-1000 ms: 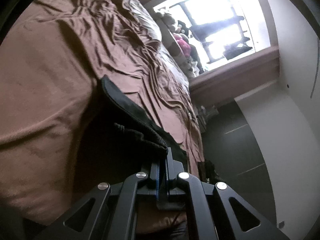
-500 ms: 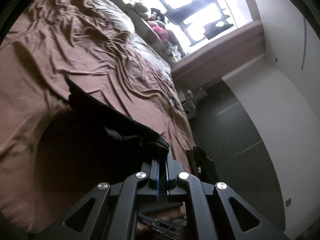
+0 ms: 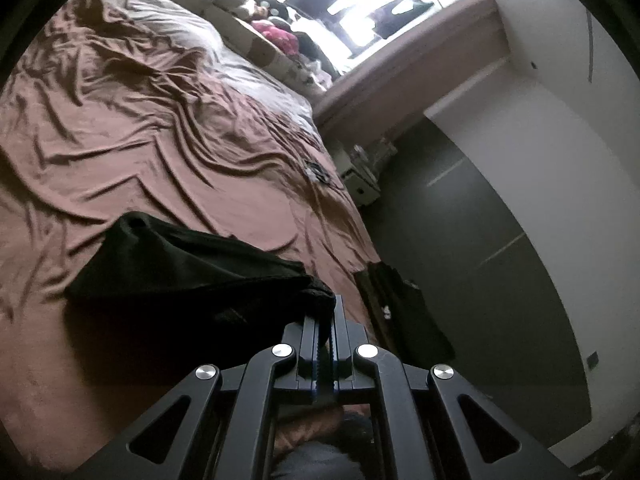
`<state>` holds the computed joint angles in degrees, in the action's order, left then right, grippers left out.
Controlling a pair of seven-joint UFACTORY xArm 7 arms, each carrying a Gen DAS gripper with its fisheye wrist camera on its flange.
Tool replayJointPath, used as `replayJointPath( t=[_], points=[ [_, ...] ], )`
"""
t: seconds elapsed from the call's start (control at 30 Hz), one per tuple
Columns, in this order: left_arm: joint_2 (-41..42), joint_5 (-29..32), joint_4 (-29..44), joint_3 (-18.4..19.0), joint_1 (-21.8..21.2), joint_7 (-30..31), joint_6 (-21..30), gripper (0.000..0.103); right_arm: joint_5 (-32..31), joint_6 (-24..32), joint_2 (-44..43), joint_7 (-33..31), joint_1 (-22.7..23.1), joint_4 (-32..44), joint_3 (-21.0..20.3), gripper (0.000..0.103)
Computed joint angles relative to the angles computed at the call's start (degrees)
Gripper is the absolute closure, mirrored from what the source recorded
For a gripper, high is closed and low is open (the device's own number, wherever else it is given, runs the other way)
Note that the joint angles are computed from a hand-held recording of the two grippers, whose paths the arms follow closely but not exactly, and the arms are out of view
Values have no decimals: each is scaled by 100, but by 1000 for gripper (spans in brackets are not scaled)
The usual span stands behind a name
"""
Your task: Fold small clothes
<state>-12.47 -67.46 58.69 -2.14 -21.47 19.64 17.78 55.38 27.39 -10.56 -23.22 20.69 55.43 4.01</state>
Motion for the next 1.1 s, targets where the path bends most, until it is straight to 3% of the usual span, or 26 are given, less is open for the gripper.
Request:
replayJointPath(
  t=[0.3, 0.57, 1.1],
  points=[
    [726, 918, 716, -402, 14, -746, 144, 99, 550, -82, -881, -285, 3, -1014, -411, 61],
    [1465, 1783, 1364, -762, 77, -1467, 295, 99, 874, 211, -864, -556, -208, -1166, -734, 61],
    [3120, 3293, 2773, -1387, -127, -2490, 880, 99, 1265, 793, -629, -1046, -909, -1321, -806, 61]
  ],
)
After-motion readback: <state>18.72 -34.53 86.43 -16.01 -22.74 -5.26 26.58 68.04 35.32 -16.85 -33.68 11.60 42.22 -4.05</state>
